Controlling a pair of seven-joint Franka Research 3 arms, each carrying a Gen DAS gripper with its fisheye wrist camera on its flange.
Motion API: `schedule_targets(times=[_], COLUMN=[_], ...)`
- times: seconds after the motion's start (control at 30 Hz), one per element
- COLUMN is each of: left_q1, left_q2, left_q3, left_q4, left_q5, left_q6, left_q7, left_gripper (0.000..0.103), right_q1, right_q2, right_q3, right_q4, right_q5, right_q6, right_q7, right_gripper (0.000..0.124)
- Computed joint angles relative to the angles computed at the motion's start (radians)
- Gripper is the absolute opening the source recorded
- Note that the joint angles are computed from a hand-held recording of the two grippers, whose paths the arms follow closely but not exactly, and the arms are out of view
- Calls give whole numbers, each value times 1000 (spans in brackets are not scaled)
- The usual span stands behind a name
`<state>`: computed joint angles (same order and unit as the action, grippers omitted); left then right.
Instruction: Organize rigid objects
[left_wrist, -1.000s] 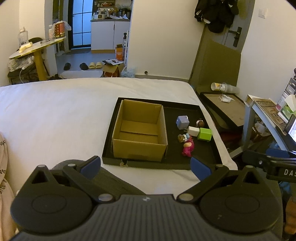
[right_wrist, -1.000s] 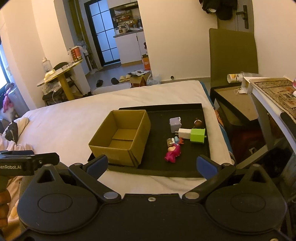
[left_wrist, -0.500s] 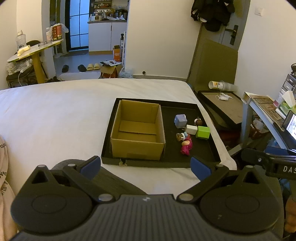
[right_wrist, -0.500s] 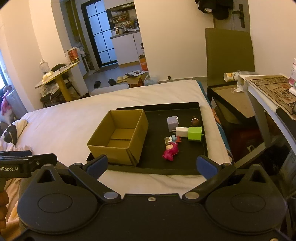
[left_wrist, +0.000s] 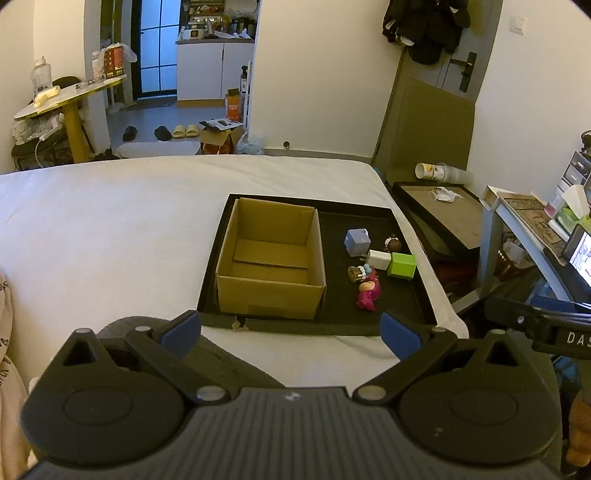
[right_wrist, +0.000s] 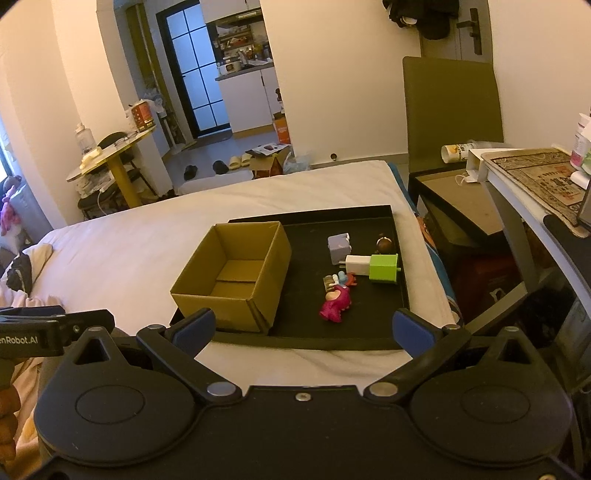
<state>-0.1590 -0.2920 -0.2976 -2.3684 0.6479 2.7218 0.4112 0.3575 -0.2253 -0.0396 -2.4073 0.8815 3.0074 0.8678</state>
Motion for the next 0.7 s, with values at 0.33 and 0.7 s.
schedule_targets(times=[0.33,0.7], left_q1=[4,0], left_q2=[10,49], left_q3=[3,21], left_q4=[13,47], left_q5=[-8,-23], left_q6=[9,-1], left_q7=[21,44], left_gripper=[103,103], right_q1=[1,-17], right_q2=[10,45], right_q3=[1,8], right_q4=[2,37], right_q5=[9,8], right_q6=[-2,-23], right_q7=[-7,-8], right_gripper=[103,103])
